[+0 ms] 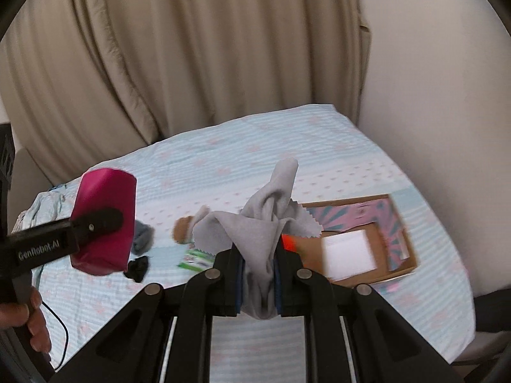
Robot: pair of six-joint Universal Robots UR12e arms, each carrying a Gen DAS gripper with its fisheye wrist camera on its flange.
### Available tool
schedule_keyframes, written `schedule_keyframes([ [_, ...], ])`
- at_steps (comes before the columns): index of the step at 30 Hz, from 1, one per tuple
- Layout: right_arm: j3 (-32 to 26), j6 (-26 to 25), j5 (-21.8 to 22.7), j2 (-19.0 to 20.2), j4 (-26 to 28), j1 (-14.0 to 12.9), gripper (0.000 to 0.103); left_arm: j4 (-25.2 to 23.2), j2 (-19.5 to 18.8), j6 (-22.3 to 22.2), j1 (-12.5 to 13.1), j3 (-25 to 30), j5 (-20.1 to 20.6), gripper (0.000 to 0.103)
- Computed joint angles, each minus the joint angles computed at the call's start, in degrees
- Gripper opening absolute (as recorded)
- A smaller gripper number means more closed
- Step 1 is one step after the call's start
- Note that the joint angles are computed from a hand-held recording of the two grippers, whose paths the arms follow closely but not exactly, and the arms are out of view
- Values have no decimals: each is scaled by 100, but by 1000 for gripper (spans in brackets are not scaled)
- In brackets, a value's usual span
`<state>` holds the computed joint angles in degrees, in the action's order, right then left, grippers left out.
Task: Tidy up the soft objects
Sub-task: 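Lower the pouch and grey cloth into the box and open both tools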
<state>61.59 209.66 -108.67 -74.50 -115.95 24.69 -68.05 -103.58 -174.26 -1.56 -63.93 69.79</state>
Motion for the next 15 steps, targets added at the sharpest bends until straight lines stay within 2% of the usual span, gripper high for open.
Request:
schedule_keyframes([
  [9,483,-619,787,-426,349,-783,14,-275,-440,-687,-812,314,475,41],
  [15,664,-762,1500,-417,620,-1251,14,-781,-960,-794,-1140,751,777,41],
])
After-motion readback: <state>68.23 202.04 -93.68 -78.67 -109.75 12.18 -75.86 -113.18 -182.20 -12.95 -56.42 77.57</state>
